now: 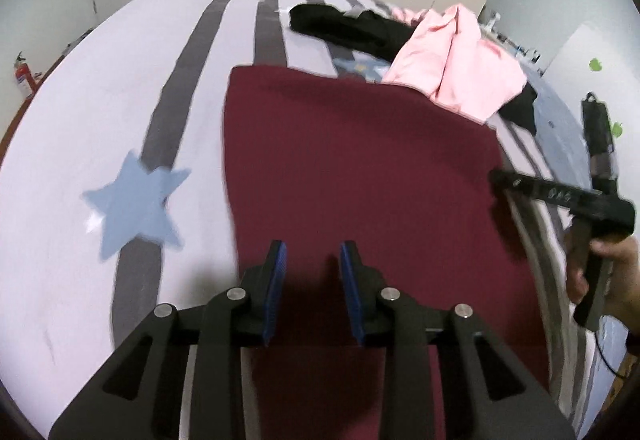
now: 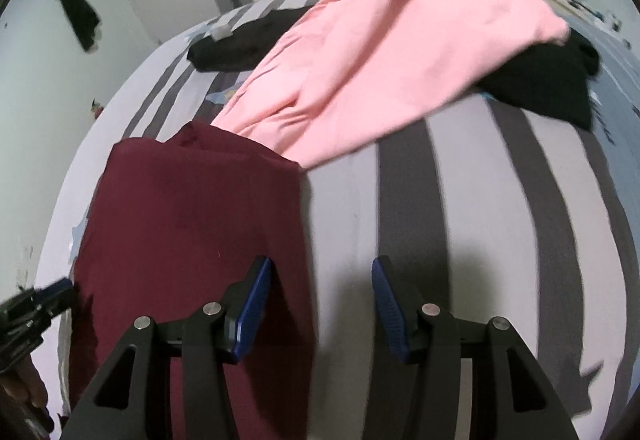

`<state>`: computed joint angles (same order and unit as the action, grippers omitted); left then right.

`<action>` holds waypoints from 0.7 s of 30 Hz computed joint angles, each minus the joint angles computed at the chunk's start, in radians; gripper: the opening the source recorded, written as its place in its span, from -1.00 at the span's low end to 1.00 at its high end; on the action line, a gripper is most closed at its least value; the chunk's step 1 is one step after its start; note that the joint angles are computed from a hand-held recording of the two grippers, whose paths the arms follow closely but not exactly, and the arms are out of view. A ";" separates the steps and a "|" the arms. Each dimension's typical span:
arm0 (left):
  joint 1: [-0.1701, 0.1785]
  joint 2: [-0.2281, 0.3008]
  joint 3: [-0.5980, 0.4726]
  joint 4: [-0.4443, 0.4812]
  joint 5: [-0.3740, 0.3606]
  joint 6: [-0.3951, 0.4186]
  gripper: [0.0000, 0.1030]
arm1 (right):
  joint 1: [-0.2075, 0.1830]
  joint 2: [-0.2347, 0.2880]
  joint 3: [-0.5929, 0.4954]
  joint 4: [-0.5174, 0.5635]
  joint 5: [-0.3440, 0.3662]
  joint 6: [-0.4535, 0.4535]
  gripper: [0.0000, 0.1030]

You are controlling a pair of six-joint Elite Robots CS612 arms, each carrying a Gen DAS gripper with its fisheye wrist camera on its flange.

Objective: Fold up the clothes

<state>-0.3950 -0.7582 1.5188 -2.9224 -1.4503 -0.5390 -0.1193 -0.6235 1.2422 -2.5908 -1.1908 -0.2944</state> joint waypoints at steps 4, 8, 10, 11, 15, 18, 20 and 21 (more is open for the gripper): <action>0.021 0.046 -0.072 -0.014 -0.041 -0.034 -0.51 | 0.007 0.031 -0.052 0.046 0.000 0.003 -0.04; 0.038 0.078 -0.135 -0.038 -0.100 -0.044 -0.51 | 0.006 0.036 -0.052 0.035 0.032 -0.008 -0.06; 0.044 0.095 -0.174 -0.044 -0.126 -0.034 -0.42 | -0.002 0.032 -0.044 0.046 0.096 -0.022 -0.55; 0.046 0.105 -0.195 -0.046 -0.139 -0.028 -0.36 | -0.004 0.030 -0.040 0.054 0.119 -0.030 -0.79; 0.055 0.148 -0.288 -0.049 -0.211 -0.024 0.02 | 0.002 0.004 0.010 -0.003 0.151 -0.064 -0.85; 0.051 0.185 -0.367 0.012 -0.259 0.008 0.06 | 0.003 -0.010 0.035 -0.004 0.171 -0.066 -0.86; 0.050 0.200 -0.400 0.064 -0.293 0.015 0.07 | 0.003 -0.016 0.053 -0.015 0.178 -0.061 -0.87; 0.048 0.207 -0.414 0.095 -0.300 0.015 0.07 | 0.002 -0.019 0.059 -0.014 0.184 -0.059 -0.87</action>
